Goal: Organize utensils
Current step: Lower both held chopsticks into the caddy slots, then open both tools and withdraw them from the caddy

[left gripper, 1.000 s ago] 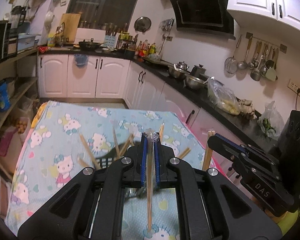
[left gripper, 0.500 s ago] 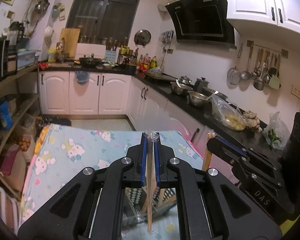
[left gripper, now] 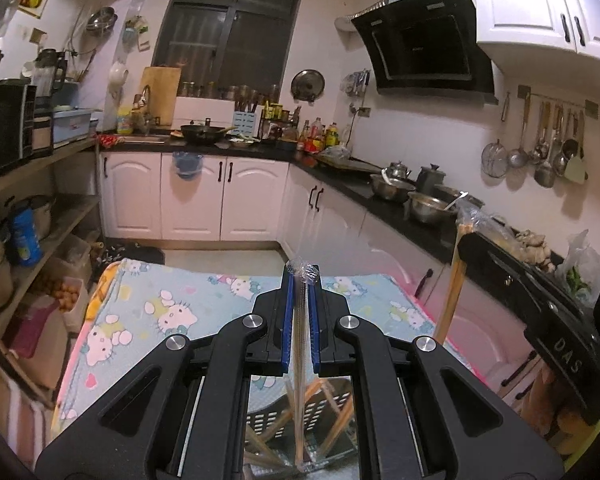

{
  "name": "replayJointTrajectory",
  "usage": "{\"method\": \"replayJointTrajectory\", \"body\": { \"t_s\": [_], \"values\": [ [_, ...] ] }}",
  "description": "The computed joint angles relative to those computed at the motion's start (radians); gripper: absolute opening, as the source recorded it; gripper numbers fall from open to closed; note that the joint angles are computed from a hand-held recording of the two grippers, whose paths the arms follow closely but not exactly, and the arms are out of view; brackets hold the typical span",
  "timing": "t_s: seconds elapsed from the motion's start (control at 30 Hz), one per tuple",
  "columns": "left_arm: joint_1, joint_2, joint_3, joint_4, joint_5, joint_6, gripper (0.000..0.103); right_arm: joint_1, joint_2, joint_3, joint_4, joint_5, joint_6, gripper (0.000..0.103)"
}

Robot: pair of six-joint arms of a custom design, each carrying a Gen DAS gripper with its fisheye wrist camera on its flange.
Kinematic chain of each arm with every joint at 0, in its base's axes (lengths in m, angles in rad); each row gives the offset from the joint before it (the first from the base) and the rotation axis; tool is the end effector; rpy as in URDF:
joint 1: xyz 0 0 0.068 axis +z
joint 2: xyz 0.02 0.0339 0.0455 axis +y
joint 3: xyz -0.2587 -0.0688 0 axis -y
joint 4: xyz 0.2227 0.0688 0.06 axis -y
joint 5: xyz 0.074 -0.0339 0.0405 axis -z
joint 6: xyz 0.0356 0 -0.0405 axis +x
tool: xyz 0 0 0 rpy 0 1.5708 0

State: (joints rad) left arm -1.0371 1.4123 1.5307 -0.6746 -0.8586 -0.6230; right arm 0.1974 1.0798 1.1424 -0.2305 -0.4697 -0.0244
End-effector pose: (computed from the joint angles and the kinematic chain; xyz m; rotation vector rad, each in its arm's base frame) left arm 0.1635 -0.2238 0.4035 -0.0811 1.9259 -0.1891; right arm 0.2133 0.0591 0.3978 -0.5344 1.6664 0.5341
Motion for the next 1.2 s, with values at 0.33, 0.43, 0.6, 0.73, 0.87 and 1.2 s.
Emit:
{"method": "replayJointTrajectory", "body": {
  "t_s": [0.33,0.43,0.6,0.73,0.87,1.2],
  "values": [
    [0.019,-0.034,-0.140,0.126,-0.013,0.034,0.002,0.030,0.032,-0.181,0.204,0.065,0.010,0.005],
    [0.032,-0.039,-0.135,0.131,-0.013,0.032,0.002,0.034,0.034,-0.221,0.255,0.081,0.022,0.005],
    [0.053,-0.036,-0.124,0.154,-0.013,0.052,0.002,0.037,0.053,-0.230,0.292,0.092,0.046,0.005],
    [0.059,-0.023,-0.123,0.143,-0.004,0.042,0.002,0.038,0.064,-0.234,0.290,0.094,0.039,0.005],
    [0.061,-0.027,-0.155,0.139,0.014,0.017,0.002,0.036,0.063,-0.242,0.265,0.084,0.039,0.006],
    [0.037,-0.034,-0.189,0.058,0.046,-0.073,0.021,0.010,0.011,-0.282,0.168,0.064,0.014,0.010]
  ]
}}
